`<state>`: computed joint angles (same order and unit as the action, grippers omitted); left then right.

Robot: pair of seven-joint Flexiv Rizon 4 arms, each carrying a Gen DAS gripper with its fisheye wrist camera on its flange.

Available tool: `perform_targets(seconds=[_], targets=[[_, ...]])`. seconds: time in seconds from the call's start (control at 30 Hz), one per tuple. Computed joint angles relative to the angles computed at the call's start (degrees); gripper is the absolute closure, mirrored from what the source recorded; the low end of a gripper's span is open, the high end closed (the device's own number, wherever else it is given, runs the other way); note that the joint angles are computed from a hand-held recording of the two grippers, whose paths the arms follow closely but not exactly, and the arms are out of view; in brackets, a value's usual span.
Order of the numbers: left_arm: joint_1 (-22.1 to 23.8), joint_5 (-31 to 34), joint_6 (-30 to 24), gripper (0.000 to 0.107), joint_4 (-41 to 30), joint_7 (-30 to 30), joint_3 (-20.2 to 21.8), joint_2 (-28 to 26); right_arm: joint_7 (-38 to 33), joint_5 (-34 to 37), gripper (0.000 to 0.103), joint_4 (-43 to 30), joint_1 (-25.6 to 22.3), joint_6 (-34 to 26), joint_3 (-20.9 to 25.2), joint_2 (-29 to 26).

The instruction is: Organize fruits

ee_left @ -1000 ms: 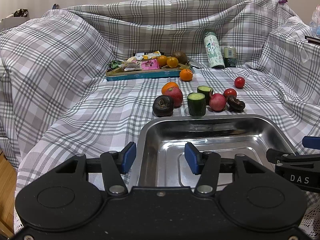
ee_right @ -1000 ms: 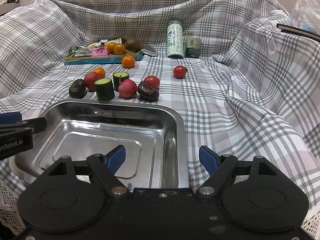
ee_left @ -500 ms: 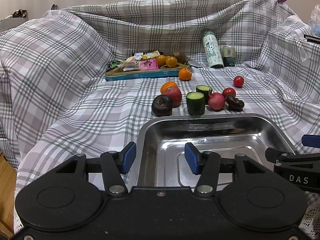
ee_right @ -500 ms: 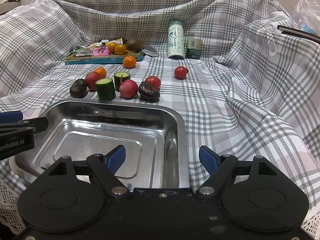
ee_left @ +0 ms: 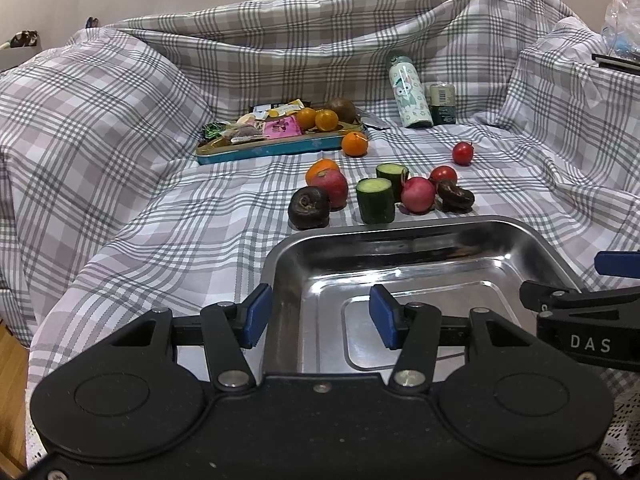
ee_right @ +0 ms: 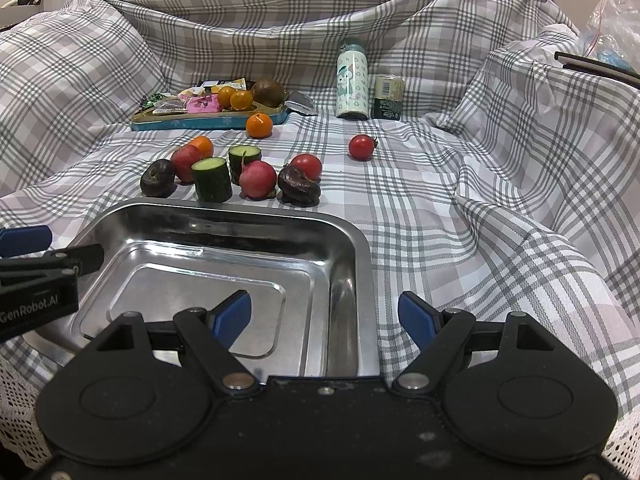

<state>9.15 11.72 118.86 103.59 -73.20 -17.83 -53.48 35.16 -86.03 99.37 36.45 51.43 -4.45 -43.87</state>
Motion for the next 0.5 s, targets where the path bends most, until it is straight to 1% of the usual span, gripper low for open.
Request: perform_targets(seconds=[0.1, 0.17, 0.27, 0.37, 0.43, 0.5], targets=[[0.6, 0.6, -0.7, 0.048, 0.1, 0.1, -0.7, 0.2, 0.2, -0.5, 0.020, 0.1, 0.2, -0.3, -0.1, 0.3], [1.3, 1.4, -0.7, 0.048, 0.4, 0.3, -1.4, 0.3, 0.5, -0.7, 0.021, 0.4, 0.7, -1.9, -0.2, 0.5], [1.7, 2.1, 0.0, 0.048, 0.6, 0.3, -1.8, 0.3, 2.8, -2.8, 0.021, 0.9, 1.7, -5.0, -0.6, 0.9], [2.9, 3.1, -1.3, 0.048, 0.6, 0.4, -3.3, 0.5, 2.8, -4.4, 0.021, 0.9, 1.6, -6.5, -0.1, 1.1], [2.9, 2.8, -1.9, 0.048, 0.7, 0.5, -3.4, 0.7, 2.3, -4.7, 0.021, 0.7, 1.2, -6.5, 0.4, 1.0], [3.0, 2.5, -2.4, 0.048, 0.7, 0.6, -3.7, 0.8, 2.0, -5.0, 0.021, 0.5, 0.0, -4.5, 0.9, 1.1]])
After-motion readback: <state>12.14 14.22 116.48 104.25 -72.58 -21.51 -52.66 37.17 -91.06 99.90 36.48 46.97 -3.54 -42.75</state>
